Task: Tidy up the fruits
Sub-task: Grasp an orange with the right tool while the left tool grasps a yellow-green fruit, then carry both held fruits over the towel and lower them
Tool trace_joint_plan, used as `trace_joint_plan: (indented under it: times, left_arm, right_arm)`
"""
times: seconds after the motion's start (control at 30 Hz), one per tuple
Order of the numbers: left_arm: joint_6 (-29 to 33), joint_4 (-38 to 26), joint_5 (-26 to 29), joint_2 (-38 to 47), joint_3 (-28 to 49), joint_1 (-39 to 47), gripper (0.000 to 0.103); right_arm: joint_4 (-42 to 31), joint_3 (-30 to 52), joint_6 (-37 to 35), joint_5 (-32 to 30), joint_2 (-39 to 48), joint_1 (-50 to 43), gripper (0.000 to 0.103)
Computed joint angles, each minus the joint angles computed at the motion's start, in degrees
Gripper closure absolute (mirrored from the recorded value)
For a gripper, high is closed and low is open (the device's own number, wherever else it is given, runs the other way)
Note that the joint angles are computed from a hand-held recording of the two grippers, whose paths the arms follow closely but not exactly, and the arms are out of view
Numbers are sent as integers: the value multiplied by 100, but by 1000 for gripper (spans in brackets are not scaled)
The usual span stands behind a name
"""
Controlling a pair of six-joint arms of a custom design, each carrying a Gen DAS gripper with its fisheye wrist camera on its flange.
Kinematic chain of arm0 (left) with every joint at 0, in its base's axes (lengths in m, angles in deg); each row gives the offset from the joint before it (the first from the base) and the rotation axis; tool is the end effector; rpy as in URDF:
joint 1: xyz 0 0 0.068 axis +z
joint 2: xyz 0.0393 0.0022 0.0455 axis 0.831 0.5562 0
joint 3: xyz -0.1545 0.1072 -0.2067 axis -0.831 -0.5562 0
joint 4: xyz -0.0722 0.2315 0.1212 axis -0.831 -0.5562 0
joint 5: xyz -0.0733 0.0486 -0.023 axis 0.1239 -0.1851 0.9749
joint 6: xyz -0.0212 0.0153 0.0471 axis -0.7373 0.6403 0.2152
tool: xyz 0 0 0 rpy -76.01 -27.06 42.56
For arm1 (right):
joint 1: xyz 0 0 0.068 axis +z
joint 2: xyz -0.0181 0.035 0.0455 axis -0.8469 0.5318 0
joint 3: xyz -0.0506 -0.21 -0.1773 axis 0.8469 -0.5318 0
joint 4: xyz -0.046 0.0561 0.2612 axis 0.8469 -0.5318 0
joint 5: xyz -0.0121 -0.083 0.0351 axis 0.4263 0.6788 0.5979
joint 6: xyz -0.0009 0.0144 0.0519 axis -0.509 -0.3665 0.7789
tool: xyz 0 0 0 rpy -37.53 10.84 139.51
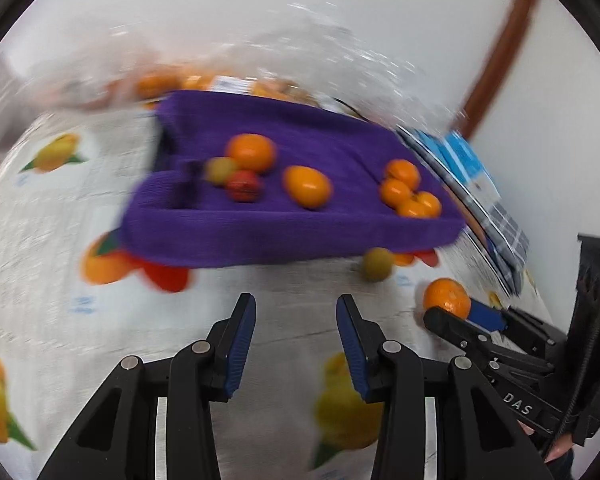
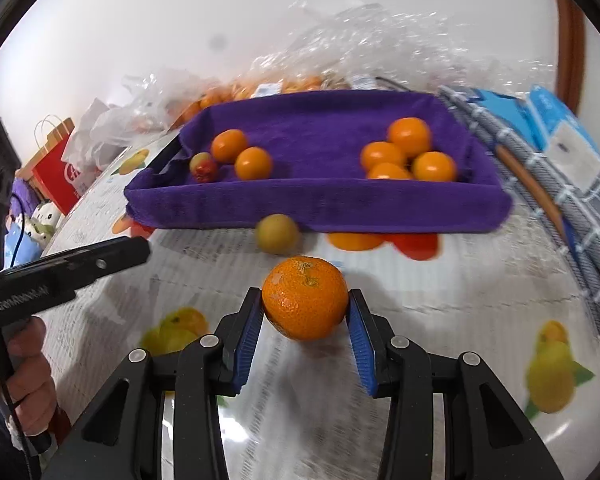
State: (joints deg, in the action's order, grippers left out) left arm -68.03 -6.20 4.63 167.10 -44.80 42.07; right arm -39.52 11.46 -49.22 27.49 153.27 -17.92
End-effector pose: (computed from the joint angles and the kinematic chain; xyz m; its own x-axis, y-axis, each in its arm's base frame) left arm 0.3323 -0.0959 0.0448 -0.7711 0.1528 -0.6181 0.4016 0.8701 -0.2859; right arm 0.2580 0.2051 0.0559 -0.8112 0.1458 -0.5663 0.0147 0.9732 0.2295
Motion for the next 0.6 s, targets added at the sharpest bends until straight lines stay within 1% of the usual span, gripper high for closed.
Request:
trace_joint_plan:
  times: [0.13, 0.23, 0.33, 0.43, 0.6]
  left_arm:
    - [-164, -143, -241, 210, 396, -597, 63]
    - [-283, -382, -281, 440, 769, -877, 63]
    - [-225, -564, -281, 632, 985, -1072, 78]
    - [-175, -261, -533, 648, 845, -1244, 78]
    - [-202, -121, -472, 511, 708, -1175, 79]
  right_arm:
    - [163, -692, -21, 118, -569, -201, 61]
    - [241, -1124, -45, 231, -935, -372, 61]
    - [298, -1404, -55, 244, -1121, -547, 61]
    - [491, -1651, -40, 158, -1203, -734, 61]
    - [754, -1719, -49, 18, -1117, -960, 61]
